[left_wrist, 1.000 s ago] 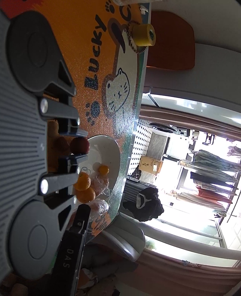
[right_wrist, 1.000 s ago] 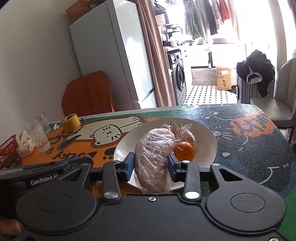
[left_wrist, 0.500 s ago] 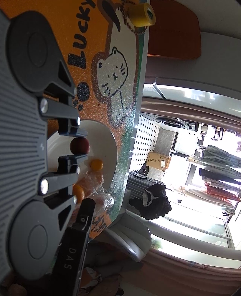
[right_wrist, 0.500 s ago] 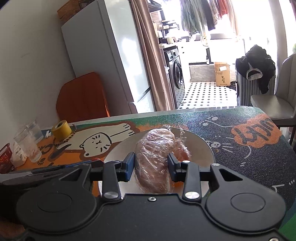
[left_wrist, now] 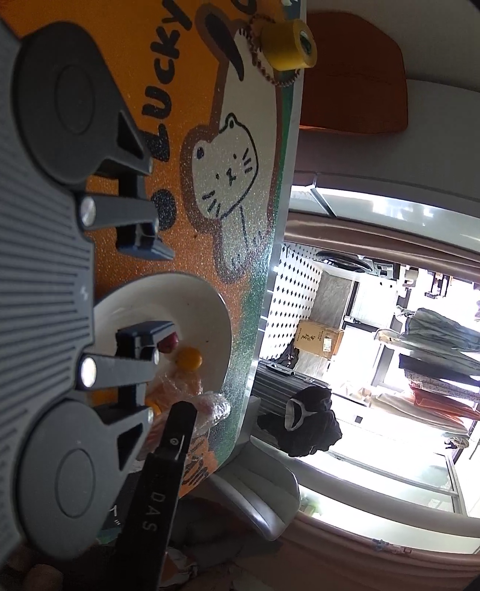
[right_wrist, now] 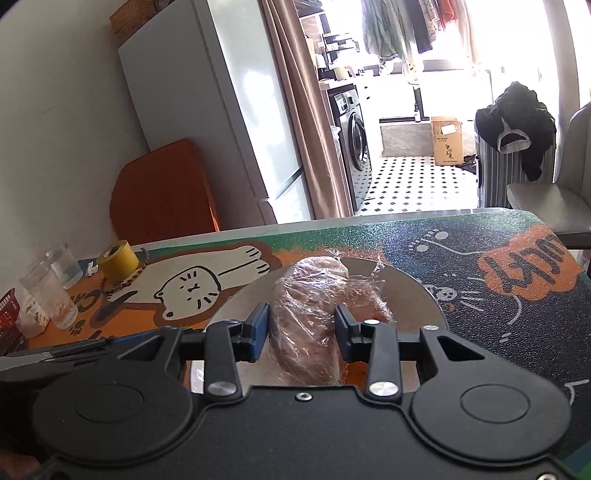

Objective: Organize fruits
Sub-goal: 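Carry both held items over the white bowl and open both tools, then lift both open tools out of the bowl toward the loose fruits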

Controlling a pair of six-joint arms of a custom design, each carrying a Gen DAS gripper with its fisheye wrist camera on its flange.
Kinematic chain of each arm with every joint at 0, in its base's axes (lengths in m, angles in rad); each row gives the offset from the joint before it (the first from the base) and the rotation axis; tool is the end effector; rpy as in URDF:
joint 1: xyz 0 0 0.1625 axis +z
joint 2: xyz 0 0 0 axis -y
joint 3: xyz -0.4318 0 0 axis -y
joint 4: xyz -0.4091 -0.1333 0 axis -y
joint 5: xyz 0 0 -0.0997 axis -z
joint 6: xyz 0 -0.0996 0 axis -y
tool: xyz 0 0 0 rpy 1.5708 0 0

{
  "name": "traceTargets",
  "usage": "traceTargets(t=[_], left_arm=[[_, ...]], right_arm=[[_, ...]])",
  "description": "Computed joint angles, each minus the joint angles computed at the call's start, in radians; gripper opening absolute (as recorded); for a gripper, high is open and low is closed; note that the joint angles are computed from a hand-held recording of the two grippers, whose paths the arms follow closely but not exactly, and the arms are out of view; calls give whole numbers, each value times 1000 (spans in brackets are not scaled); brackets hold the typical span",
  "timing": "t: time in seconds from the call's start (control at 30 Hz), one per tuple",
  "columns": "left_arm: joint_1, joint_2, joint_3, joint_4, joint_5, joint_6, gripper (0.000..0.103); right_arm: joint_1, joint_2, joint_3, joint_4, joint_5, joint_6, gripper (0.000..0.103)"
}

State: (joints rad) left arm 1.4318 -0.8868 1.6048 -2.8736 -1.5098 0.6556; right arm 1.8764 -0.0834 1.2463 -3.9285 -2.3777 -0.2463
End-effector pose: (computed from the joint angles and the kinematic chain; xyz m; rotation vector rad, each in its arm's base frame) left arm 0.0384 -0.7313 0.2002 1.0696 2.6162 -0.8006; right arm 0.2671 -0.6427 -0.1096 -0.0140 -2.0924 1.3919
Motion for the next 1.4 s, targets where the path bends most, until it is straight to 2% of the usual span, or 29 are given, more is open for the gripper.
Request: traceTargets(t=[0.07,0.2,0.3,0.4,0.43,0.63,0.83,0.9,1.03,1.1,1.23,1.3,1.4], left_arm=[[3,0,-5,-3,13,-6,36],[7,-7,-3,-26,26,-3,50],[11,-17,0,-35,26,-2,56],[14,-24,5,-50,36,-3,68],[13,-29,11,-58,39,-4,73],[18,-60,42,-72,26,-4,84],[20,-103,89,-69,21,-4,88],[20,-117,103,-69,21,-4,89],[23,-145,133,-78,14,1,91],[27,-158,147,-86,7,2,91],[32,-181,173,-95,-4,5,92],[33,-191,188,-108,0,5,92],[39,-202,200,-110,-12,7,92]], right_arm=[[1,4,-10,10,5,-2,36],[7,12,-35,18,17,-9,36],[11,16,-48,21,36,-13,37],[10,10,-36,1,78,2,47],[12,10,-34,1,73,4,47],[25,1,0,-10,35,35,51],[45,-2,39,-38,3,51,60],[51,-3,52,-55,-1,51,68],[65,-6,81,-86,-11,54,73],[71,-5,91,-103,-14,48,81],[84,5,99,-151,-21,23,91],[91,13,97,-181,-33,5,102],[99,21,104,-219,-38,-14,103]])
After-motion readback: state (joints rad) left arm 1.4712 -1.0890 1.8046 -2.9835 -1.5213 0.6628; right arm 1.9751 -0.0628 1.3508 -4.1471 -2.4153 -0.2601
